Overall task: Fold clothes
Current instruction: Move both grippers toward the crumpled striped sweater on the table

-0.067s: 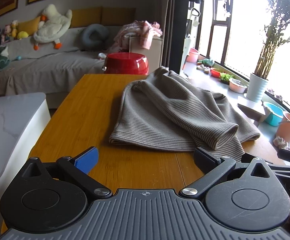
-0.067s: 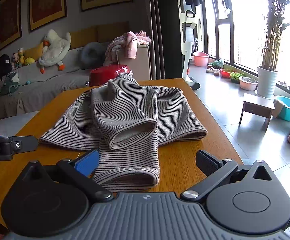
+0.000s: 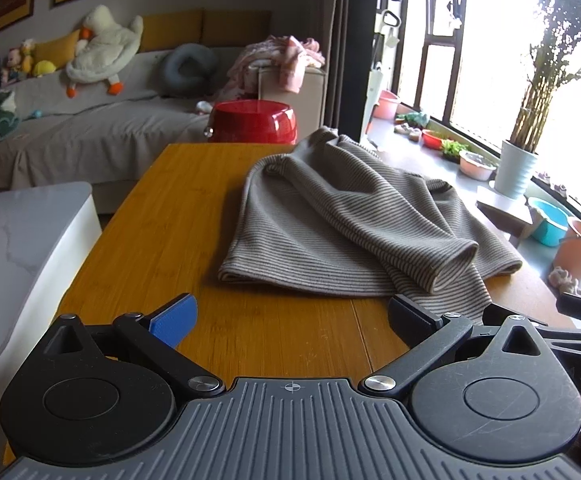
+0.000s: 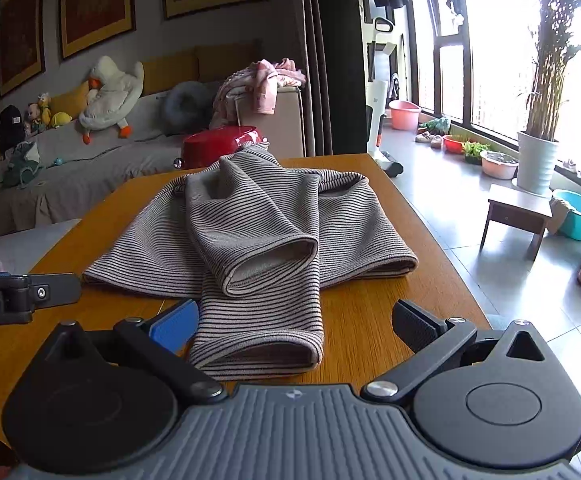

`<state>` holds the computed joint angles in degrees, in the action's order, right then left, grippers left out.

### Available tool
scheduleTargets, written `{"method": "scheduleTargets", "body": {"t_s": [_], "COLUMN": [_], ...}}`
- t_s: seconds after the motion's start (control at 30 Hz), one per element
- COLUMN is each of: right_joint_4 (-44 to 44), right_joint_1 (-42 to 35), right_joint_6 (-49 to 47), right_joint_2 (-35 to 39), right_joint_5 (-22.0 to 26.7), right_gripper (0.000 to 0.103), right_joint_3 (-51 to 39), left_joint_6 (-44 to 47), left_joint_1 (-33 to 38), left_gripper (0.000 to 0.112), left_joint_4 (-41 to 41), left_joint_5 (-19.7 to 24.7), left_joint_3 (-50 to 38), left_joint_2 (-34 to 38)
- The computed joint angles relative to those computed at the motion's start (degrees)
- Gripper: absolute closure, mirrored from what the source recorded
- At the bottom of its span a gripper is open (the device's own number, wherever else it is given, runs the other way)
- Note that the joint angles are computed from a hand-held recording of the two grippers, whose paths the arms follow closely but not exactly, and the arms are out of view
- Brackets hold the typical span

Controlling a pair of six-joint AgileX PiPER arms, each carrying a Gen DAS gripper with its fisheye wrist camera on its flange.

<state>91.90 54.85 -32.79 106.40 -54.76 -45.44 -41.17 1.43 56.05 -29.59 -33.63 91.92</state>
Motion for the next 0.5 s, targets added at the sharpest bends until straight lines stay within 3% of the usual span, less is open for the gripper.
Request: {"method": "scheduleTargets", "body": {"t_s": [0.2,0.33,0.5], "right_joint_4": [1.46,3.87,7.26], "right_joint_1": [-0.78,-0.85,-2.45], "right_joint_6": [-2.18,-5.22,-9.68], "right_joint_2": [0.30,-0.10,0.41], "right_joint_5": [2.16,4.44,7.10], "right_gripper": [0.000,0.000,0.000], "right_joint_3": [-0.47,-0.81,-3.39], "left_joint_6": [-4.18,-13.13,-18.07], "left_joint_1": [-2.83,-2.39,-3.23], "left_gripper": [0.009,0.009,0.009], "left_joint_4": [4.17,12.19,17.04], "left_joint_5": [7.27,8.84,10.49], "left_joint_3": [-1.93,-3.70,-4.77], "left_joint_2": [0.58,1.21,2.11]}}
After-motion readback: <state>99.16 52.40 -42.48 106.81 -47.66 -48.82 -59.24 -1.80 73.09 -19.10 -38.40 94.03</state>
